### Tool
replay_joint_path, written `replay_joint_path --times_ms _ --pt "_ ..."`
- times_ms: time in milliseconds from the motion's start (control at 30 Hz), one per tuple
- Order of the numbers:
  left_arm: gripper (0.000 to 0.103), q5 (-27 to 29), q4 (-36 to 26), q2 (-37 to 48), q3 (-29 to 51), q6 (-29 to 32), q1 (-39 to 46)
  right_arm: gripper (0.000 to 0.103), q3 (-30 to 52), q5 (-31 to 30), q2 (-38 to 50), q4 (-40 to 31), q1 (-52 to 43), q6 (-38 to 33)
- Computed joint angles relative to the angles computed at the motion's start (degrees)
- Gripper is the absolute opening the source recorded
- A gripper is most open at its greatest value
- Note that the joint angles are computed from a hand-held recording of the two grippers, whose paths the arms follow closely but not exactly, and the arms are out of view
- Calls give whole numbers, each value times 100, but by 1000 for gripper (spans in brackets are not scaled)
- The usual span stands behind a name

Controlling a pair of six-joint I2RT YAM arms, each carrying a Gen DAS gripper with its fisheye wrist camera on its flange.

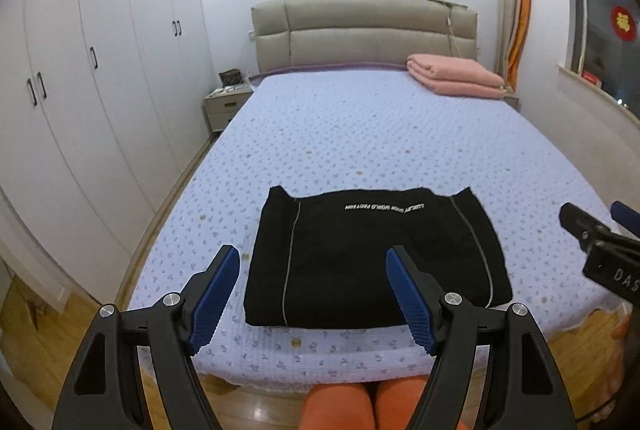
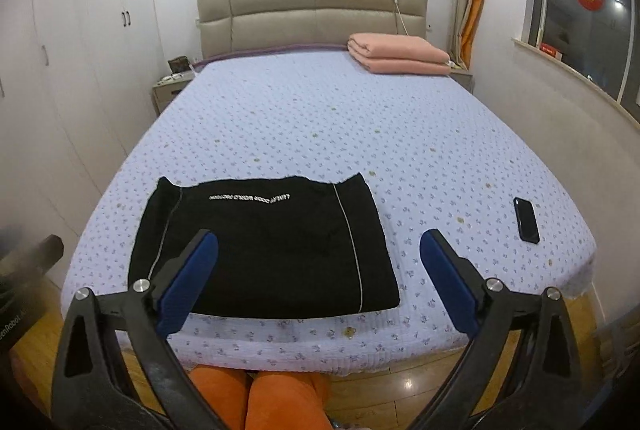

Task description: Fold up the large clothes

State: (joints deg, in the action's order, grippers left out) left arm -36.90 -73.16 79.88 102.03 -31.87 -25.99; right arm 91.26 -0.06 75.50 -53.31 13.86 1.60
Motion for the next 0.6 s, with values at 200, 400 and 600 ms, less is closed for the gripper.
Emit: replay_joint_path --times_ms 200,400,600 --pt "78 -397 -327 -155 238 -304 -444 102 -97 132 -357 10 189 -17" --pt "78 -793 -650 -299 325 -736 -850 103 -223 265 -603 9 340 21" --pt "78 -1100 -874 -347 340 -973 -1096 103 -298 396 -674 -42 501 105"
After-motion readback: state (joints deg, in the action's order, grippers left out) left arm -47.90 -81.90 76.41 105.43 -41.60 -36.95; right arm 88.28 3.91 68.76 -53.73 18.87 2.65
